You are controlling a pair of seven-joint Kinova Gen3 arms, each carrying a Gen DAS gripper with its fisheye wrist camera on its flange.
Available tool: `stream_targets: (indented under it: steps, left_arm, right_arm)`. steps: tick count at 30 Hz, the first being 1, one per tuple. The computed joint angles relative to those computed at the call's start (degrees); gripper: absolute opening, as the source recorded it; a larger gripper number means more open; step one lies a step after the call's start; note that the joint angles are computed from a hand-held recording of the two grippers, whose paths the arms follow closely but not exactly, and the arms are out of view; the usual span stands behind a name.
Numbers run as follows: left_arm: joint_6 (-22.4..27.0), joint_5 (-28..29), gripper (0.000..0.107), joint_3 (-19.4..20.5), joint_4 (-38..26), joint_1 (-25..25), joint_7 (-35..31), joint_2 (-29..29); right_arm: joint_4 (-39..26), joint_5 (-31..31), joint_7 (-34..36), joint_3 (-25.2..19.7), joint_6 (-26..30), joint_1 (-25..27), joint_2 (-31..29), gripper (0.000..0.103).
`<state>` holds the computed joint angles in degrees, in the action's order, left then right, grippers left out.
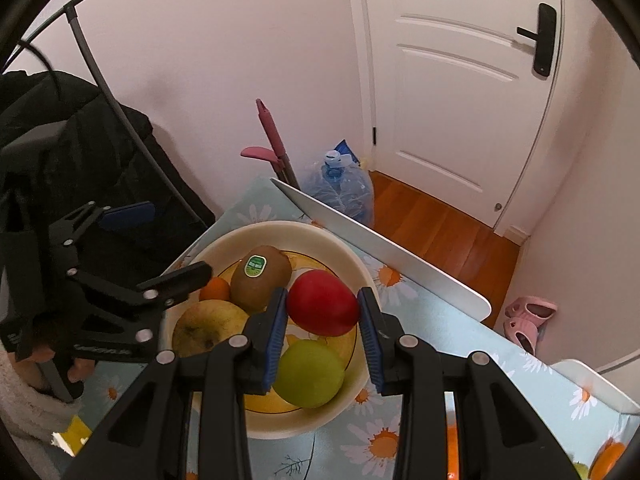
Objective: Organize fruits
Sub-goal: 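Carry the mandarin and red tomato over the bowl with both tools, then open both tools to drop the mandarin and tomato into the bowl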
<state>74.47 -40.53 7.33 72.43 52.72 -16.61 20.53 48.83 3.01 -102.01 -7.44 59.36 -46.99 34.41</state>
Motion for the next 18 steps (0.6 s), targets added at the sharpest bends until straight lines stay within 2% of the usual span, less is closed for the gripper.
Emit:
stream_targets:
  steps: [5,13,18]
  left_arm:
    - [3.21,0.45,0.103,0.35,-0.96,1.52,2.44,-0.60]
    - [4.01,1.25,0.103,1.57,1.05,1.71,6.33,-2.15]
    - [4.31,1.34,0.103,2.23,2.50,1.29,6.23,-2.64]
  right_arm:
    - [-4.62,-0.91,2.56,-0.36,3.18,0.57,2.11,0.032]
    - [-14.89,-2.58,6.55,0.34,9.11,-0.11,8.59,0.032]
    - [-17.63,-4.23,7.65,0.55,9.77,-0.25,11.19,0.032]
